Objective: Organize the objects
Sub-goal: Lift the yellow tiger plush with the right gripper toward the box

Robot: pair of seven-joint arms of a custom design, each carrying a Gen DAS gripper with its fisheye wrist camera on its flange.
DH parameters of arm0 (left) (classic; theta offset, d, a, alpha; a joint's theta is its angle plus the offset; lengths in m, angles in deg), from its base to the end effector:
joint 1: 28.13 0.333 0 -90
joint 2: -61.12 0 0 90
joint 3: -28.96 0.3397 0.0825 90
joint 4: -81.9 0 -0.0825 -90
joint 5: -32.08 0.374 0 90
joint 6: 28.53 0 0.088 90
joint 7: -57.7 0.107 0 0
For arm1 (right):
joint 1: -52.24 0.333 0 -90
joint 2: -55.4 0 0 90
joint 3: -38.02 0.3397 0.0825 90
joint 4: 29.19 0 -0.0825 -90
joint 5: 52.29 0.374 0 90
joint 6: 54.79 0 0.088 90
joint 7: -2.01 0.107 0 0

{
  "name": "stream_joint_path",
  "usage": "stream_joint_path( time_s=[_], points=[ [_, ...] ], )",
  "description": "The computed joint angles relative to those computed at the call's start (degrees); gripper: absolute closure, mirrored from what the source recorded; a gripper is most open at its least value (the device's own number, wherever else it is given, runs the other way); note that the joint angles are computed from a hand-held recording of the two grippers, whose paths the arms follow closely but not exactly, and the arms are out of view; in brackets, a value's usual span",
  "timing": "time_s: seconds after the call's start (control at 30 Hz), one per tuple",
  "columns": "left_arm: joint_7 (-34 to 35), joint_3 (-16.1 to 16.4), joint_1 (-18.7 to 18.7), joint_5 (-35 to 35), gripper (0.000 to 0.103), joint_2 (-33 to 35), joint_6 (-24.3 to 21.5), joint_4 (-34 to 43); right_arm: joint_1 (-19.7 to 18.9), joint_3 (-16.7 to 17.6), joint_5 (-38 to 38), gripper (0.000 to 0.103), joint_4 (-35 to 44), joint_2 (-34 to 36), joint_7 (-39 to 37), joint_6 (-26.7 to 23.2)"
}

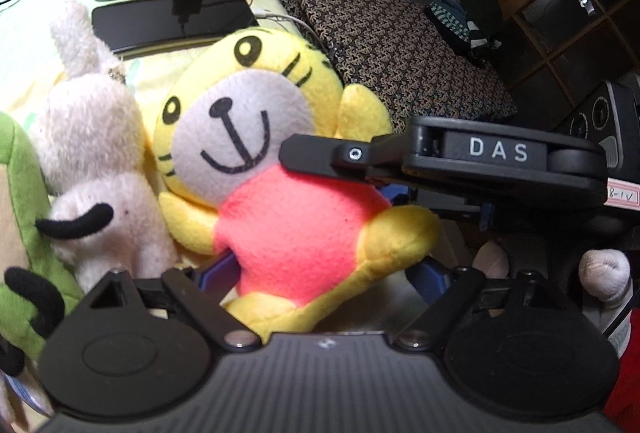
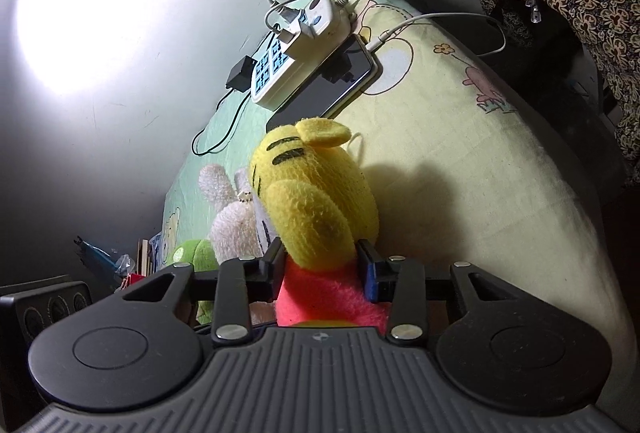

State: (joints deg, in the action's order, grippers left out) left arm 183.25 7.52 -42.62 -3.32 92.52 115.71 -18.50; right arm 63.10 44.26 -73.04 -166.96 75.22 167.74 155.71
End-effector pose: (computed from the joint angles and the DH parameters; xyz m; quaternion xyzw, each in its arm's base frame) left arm 0.5804 -0.3725 0.3262 0.4003 -0.8618 0.2806 0.1354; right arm 0.5059 0.2009 0.3155 -0.4004 0.8020 0.0383 0.4416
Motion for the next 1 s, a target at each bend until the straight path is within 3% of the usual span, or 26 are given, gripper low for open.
stream_joint_path(
  time_s=[0.27, 0.57, 1.0],
  points=[
    [7.2, -1.7, 1.6, -5.1, 0.017, -7.3, 0.0, -8.6, 6.9, -1.9, 10.5, 0.063, -7.2, -6.2, -5.5, 0.5],
    [15.6, -0.3, 0.6, -11.0, 0.018, -15.5, 1.8, -17.7, 12.9, -1.4, 21.2, 0.063, -10.6, -10.4, -12.1, -0.1],
    [25.5, 2.9, -1.0, -20.3, 0.018, -25.1, 4.4, -27.1, 15.6, 0.6, 24.1, 0.063, -10.6, -12.5, -14.9, 0.0]
  ],
)
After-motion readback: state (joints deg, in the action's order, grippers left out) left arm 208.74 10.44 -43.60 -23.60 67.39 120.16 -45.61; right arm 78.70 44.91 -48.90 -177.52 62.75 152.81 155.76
